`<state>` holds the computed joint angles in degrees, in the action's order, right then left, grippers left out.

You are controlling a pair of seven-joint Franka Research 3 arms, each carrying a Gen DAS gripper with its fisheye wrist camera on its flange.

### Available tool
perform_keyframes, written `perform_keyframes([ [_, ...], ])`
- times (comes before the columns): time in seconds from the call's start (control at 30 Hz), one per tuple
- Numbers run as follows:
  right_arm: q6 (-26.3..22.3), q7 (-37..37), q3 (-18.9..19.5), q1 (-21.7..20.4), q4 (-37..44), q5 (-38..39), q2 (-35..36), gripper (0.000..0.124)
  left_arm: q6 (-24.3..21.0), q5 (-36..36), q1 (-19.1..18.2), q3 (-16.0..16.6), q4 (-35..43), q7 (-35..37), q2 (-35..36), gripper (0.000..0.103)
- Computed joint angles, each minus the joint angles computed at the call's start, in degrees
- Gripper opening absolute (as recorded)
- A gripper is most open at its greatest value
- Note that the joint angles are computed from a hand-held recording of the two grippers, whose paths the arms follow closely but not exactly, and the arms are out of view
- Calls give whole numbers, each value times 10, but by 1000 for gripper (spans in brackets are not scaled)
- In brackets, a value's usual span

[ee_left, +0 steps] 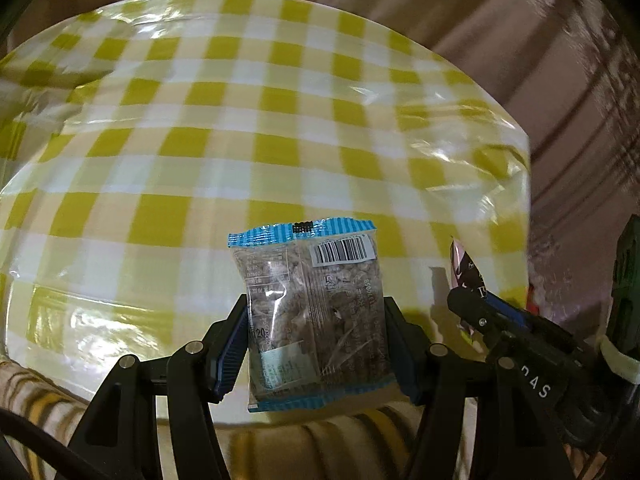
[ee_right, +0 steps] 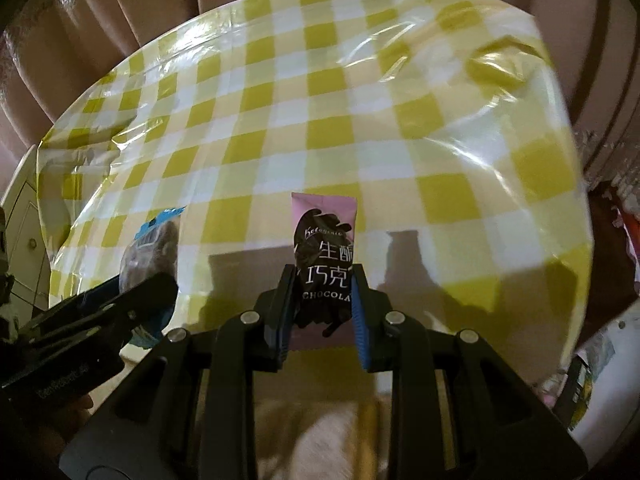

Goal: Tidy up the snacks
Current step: 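Carry the nut packet and chocolate bar over to the white box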

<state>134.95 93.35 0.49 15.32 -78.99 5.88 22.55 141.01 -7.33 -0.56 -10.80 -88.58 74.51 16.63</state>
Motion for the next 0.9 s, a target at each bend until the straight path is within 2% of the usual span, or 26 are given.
perform_keyframes([
  [0.4,46,-3,-16,-43,-165,1,-126,29,-17,-12,-36,-28,17,43,1,63],
  [0.9,52,52,-38,-119,-293,-86,-238,30,-76,-61,-93,-73,102,136,53,63],
])
